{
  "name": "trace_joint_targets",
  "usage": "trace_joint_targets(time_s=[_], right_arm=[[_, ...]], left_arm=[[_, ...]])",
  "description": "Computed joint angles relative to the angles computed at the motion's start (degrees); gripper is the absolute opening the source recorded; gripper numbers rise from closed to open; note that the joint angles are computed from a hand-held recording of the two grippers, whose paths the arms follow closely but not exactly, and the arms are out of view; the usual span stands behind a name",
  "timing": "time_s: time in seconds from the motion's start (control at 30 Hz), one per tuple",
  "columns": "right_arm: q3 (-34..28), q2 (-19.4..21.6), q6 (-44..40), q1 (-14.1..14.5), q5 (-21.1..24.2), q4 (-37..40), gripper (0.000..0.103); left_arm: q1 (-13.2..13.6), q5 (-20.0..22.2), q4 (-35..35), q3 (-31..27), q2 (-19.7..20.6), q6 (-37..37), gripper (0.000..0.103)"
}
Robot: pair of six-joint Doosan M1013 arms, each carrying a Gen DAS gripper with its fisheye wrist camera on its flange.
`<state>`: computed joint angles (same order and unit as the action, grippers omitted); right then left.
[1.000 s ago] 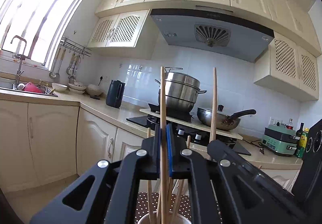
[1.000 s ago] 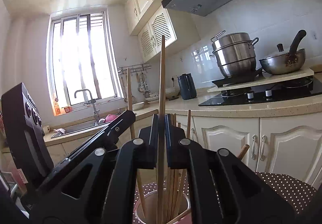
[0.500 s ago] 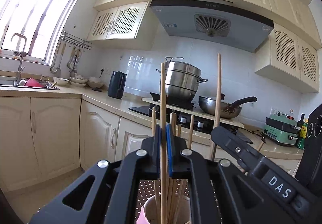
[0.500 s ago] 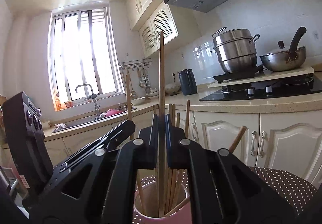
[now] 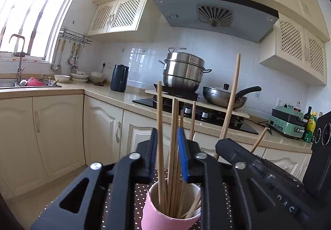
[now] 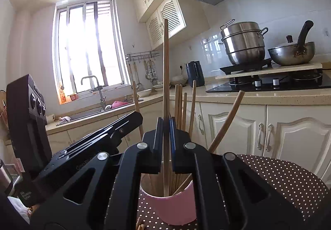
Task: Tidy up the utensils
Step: 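Lower both chopsticks into the pink cup and open both tools, then withdraw both open tools from the cup back toward the chopstick pile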
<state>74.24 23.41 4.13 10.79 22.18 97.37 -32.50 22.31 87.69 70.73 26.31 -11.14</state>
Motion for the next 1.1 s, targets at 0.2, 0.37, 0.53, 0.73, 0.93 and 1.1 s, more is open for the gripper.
trace_joint_targets(time_s=[0.2,0.37,0.53,0.73,0.93,1.1], right_arm=[[0.51,-0.12,4.59,0.15,0.06,-4.76,0.007],[-0.33,0.30,12.90,0.30,0.95,-13.52,0.007],[-0.69,0.14,19.25,0.20,1.37,-17.55,0.015],[1.12,-1.55,14.11,0.21,0.29,-12.30,0.052],[3.20,-3.67,11.48,0.09,-0.48,-10.25,0.052],[4.89,-5.45,16.14,-0.17,0.20,-15.83,0.052]], left_arm=[[-0.35,1.42,-0.69,1.35,-1.28,-0.28,0.029],[-0.98,5.54,-6.03,1.31,-1.88,5.62,0.037],[-1.15,7.35,-11.80,1.53,-2.75,10.73,0.045],[-1.34,8.53,-18.85,2.25,-4.01,16.95,0.050],[-1.77,9.45,-22.29,3.54,-5.68,19.59,0.051],[-2.63,11.33,-28.49,4.91,-7.20,24.93,0.054]])
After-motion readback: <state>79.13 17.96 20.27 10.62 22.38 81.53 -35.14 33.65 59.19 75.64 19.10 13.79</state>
